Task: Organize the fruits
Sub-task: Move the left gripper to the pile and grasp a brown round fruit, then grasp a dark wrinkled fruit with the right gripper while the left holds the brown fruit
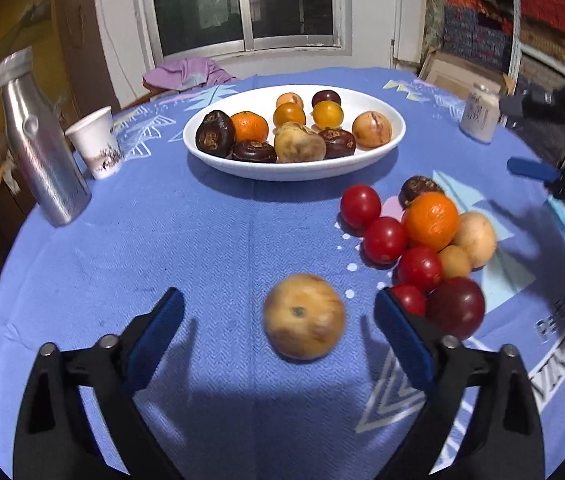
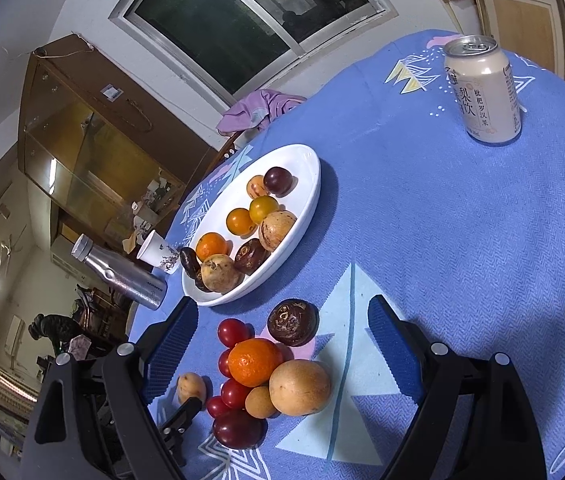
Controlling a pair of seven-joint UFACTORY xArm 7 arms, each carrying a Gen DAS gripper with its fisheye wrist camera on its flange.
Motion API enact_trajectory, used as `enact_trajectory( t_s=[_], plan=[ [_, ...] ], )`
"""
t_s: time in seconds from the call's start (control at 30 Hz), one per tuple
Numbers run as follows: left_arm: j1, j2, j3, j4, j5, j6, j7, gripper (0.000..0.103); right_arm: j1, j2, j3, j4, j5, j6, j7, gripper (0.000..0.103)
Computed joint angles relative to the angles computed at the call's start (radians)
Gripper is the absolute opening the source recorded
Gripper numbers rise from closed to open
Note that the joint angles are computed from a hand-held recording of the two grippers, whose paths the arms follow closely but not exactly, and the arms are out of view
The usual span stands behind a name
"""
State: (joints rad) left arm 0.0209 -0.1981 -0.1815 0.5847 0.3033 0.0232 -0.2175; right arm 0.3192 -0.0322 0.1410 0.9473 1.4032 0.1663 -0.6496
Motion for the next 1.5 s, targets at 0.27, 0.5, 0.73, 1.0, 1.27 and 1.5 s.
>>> enact_trajectory(
  t_s=[0.27, 0.5, 0.73, 1.0, 1.27, 1.5],
  plan=[
    [-0.17, 0.04, 0.134, 0.029, -0.217, 0.05, 0.211, 0.059, 0.008, 0.002, 0.007, -0.005, -0.054, -0.022, 0.028, 0.088],
    [-0.242, 0.055, 0.188, 0.047, -0.442, 0.07, 0.381, 0.042, 0.014, 0.012, 0.012, -0.009, -0.127, -0.031, 0.078, 0.088],
    [-0.175, 0.044, 0.159, 0.045, -0.43, 0.083, 0.314, 0.041, 0.013, 0.041, 0.02, -0.013, -0.359, -0.022, 0.226, 0.07],
    [-0.114, 0.049, 0.112, 0.049, -0.321, 0.085, 0.216, 0.041, -0.008, 0.11, 0.042, 0.023, -0.67, -0.019, 0.469, 0.056],
    [-0.106, 0.055, 0.109, 0.052, -0.26, 0.082, 0.17, 0.041, 0.009, 0.211, 0.011, 0.107, -1.021, 0.01, 0.774, 0.051],
    [-0.097, 0.055, 0.103, 0.052, -0.212, 0.081, 0.132, 0.042, 0.014, 0.241, -0.002, 0.139, -1.244, 0.045, 0.939, 0.046]
  ],
)
